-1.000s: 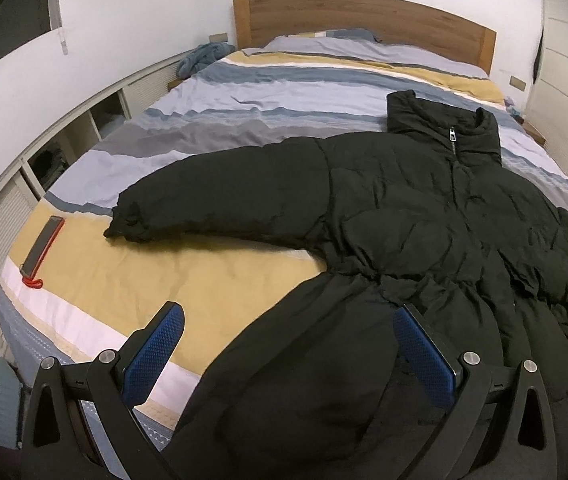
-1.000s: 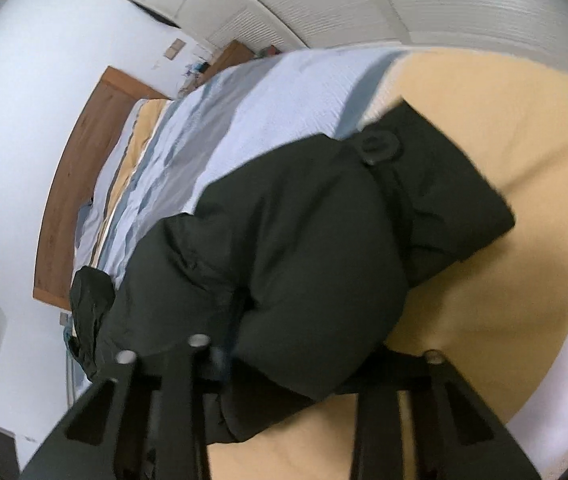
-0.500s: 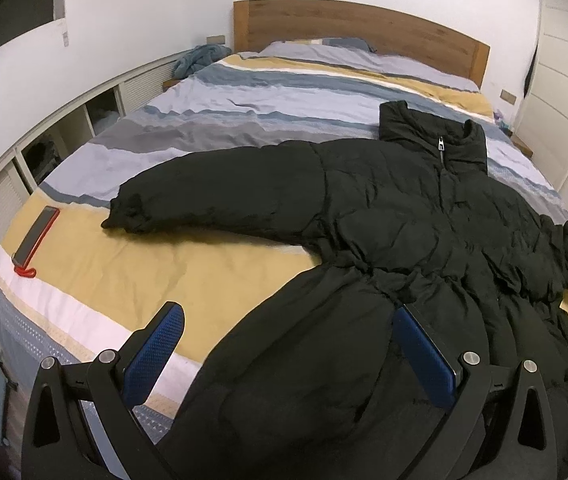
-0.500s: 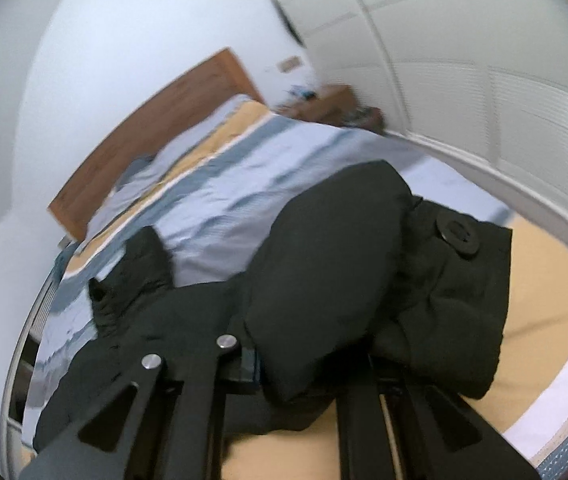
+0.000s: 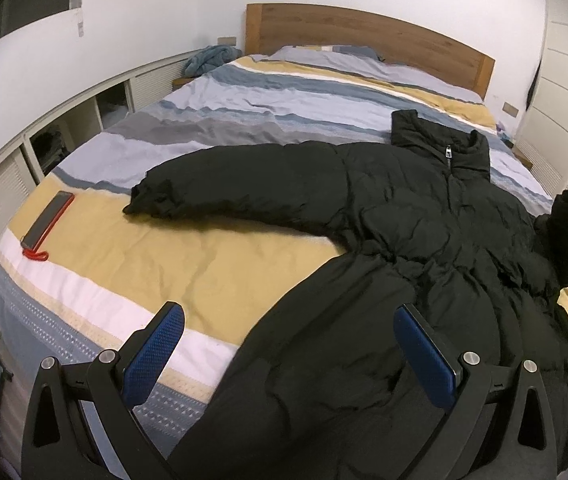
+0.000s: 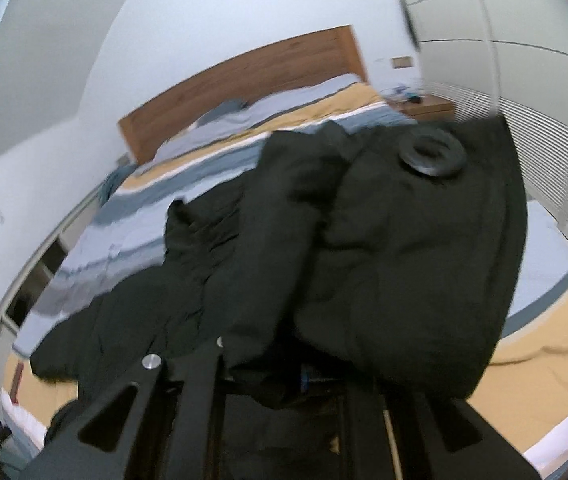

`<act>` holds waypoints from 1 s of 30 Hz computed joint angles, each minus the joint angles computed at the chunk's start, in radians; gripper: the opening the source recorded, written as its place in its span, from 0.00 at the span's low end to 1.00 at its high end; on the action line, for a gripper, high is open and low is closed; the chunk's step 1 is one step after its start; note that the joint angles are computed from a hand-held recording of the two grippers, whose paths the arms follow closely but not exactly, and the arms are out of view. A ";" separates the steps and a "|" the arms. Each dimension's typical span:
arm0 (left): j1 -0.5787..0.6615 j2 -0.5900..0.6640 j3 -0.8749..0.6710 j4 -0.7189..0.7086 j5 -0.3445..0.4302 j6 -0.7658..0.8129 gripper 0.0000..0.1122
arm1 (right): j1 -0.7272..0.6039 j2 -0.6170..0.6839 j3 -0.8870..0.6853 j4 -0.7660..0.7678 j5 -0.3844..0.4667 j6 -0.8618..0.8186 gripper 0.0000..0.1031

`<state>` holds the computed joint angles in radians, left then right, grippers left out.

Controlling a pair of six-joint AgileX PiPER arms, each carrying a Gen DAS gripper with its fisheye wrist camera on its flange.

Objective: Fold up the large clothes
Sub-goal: 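Fold the held sleeve across the jacket body and open the right tool, then reach the left tool to the other sleeve cuff and grasp it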

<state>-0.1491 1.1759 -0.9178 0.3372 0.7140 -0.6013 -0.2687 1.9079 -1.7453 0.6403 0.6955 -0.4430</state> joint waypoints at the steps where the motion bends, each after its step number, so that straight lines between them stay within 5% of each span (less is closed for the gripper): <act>1: 0.012 -0.006 0.006 -0.007 0.000 0.009 0.91 | 0.026 -0.007 0.019 -0.018 -0.012 0.002 0.12; 16: 0.132 -0.077 0.059 -0.104 0.008 0.117 0.91 | 0.334 0.075 0.135 -0.352 -0.076 0.193 0.16; 18: 0.122 -0.092 0.054 -0.102 0.020 0.114 0.91 | 0.350 0.079 0.148 -0.388 -0.075 0.216 0.22; 20: 0.101 -0.107 0.043 -0.097 0.035 0.110 0.91 | 0.360 0.077 0.152 -0.370 -0.071 0.201 0.47; 22: 0.061 -0.120 0.022 -0.090 0.062 0.102 0.91 | 0.373 0.077 0.139 -0.321 -0.037 0.156 0.58; 30: -0.183 -0.070 -0.125 0.032 0.214 -0.024 0.91 | 0.380 -0.078 0.266 -0.185 -0.029 -0.028 0.58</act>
<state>-0.3317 1.1059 -1.0425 0.3690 0.9277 -0.6248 0.1108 1.8303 -1.4794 0.4554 0.6669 -0.4707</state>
